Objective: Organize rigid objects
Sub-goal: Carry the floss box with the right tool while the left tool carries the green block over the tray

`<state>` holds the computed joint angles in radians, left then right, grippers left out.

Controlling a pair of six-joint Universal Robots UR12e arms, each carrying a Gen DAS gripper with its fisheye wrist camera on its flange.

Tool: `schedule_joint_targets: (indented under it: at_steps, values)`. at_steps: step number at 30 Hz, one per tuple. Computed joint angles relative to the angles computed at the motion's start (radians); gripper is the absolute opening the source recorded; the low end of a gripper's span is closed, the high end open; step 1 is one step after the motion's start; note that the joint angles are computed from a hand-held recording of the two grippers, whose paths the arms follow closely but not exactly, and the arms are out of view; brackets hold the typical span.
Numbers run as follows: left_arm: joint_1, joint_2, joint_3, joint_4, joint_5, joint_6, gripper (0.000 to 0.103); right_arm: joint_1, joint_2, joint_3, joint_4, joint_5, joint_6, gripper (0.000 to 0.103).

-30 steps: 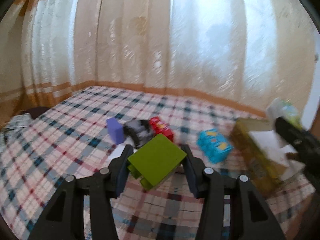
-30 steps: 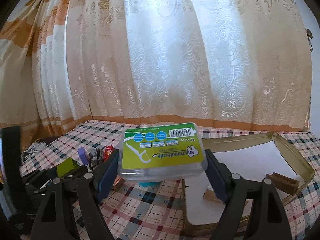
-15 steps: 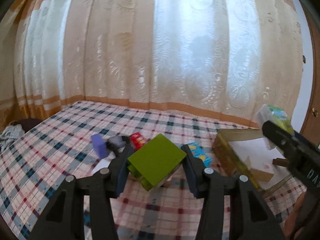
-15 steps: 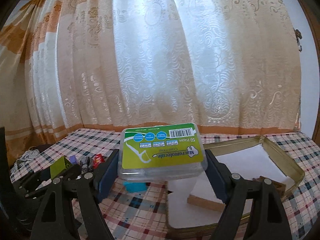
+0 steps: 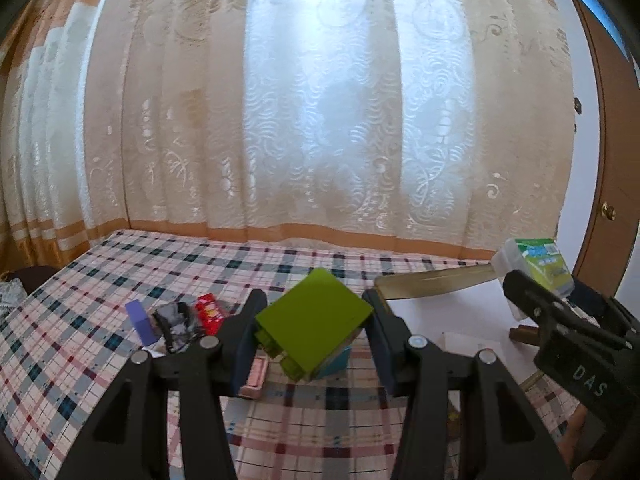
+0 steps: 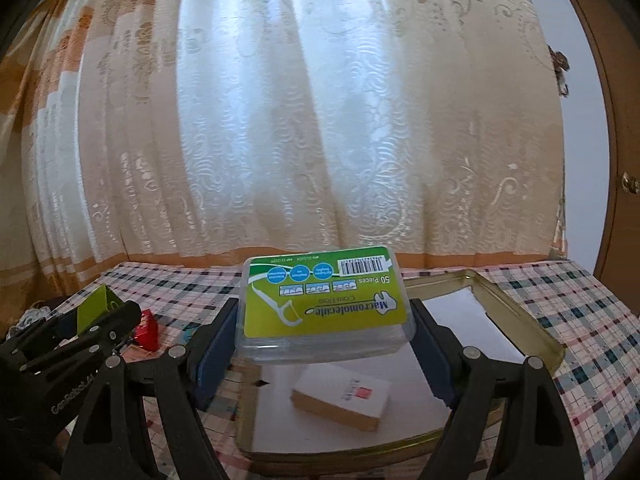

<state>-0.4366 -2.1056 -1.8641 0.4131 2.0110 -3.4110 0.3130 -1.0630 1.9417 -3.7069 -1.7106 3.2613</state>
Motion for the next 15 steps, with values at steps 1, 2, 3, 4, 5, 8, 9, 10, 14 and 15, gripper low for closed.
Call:
schedule_joint_targets:
  at_steps: [1,2,3,4,5,8,9,10,14,15]
  values:
    - [-0.004,-0.003,0.005,0.001,0.001,0.009,0.049,-0.003,-0.001,0.002,-0.002,0.000,0.001,0.083]
    - [-0.007,-0.005,0.009,0.000,0.003,0.015,0.049,-0.006,-0.003,0.006,-0.004,-0.003,0.002,0.083]
    - [-0.010,-0.008,0.015,-0.002,0.004,0.020,0.049,-0.008,-0.005,0.008,-0.007,-0.003,0.002,0.083]
    - [-0.012,-0.009,0.018,-0.004,0.004,0.022,0.049,-0.010,-0.006,0.010,-0.011,-0.003,0.001,0.083]
    - [-0.014,-0.011,0.023,-0.006,0.003,0.025,0.049,-0.012,-0.007,0.013,-0.018,-0.006,-0.005,0.083]
    - [-0.018,-0.018,0.039,-0.010,-0.002,0.030,0.049,-0.022,-0.010,0.018,-0.031,-0.011,-0.003,0.083]
    - [-0.020,-0.021,0.045,-0.013,-0.003,0.031,0.049,-0.026,-0.012,0.020,-0.031,-0.010,0.002,0.083]
    - [-0.022,-0.024,0.051,-0.018,-0.004,0.032,0.049,-0.031,-0.013,0.022,-0.029,-0.011,0.007,0.083]
    - [-0.031,-0.038,0.078,-0.027,-0.018,0.042,0.049,-0.043,-0.016,0.024,-0.026,-0.026,0.008,0.083]
    - [-0.033,-0.041,0.083,-0.027,-0.022,0.045,0.049,-0.047,-0.016,0.025,-0.028,-0.030,0.007,0.083]
